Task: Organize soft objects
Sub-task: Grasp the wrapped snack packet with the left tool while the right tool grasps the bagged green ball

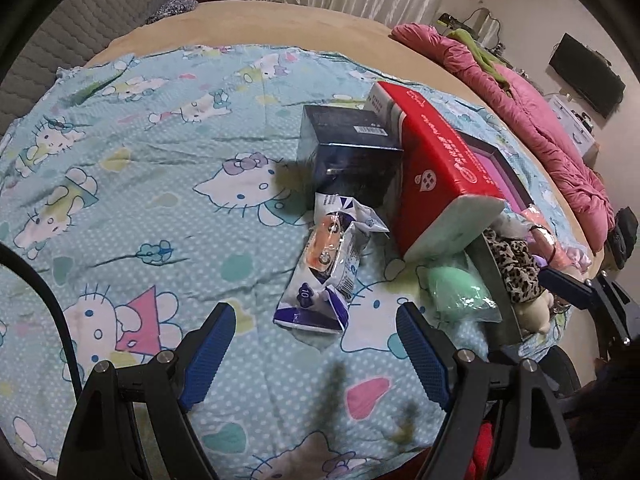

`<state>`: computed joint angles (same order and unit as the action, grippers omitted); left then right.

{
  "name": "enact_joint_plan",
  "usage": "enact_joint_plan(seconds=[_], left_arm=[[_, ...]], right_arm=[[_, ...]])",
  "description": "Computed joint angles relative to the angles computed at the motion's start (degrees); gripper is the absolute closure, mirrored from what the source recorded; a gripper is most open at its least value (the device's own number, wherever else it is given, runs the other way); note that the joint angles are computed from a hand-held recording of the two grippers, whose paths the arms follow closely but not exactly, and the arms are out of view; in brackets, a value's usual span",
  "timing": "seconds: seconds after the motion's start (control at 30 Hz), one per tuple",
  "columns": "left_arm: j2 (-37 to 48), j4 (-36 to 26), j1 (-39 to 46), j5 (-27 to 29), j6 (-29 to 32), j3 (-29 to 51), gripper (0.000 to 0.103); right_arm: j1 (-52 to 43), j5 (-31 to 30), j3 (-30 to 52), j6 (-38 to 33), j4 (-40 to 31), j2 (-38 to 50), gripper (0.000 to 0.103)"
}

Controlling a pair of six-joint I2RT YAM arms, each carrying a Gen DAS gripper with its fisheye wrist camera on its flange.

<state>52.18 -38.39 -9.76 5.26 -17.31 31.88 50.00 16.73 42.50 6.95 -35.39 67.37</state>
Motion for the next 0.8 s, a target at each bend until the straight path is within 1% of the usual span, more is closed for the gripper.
enact_joint_plan(seconds=[0.2,0.33,0.53,0.63,0.7,0.8], left_arm=[[3.4,3.9,2.0,2.1,1.0,-0.5,0.021],[7.9,7.0,4.6,4.2,2.3,0.2,0.021],[11.5,9.9,4.5,4.6,3.2,-0.4,0.021],[12.7,11.2,4.0,4.3,3.2,-0.3,0.021],[13.7,11.9,3.6,4.0,3.2,-0.1,0.021],[15.2,13.1,3.0,4.0,3.5,0.1,0.021]], right_arm=[[0.7,3.3,0.1,-4.8,4.1,7.6,0.02],[0.9,5.2,0.0,-7.2,6.3,11.2,0.02],[1.6,7.9,-0.6,-10.5,8.8,13.8,0.021],[1.6,8.1,-1.2,-12.5,10.7,14.9,0.025],[1.9,8.5,-1.3,-12.9,11.2,16.2,0.033],[2.1,9.9,-1.9,-13.6,12.5,18.0,0.035]])
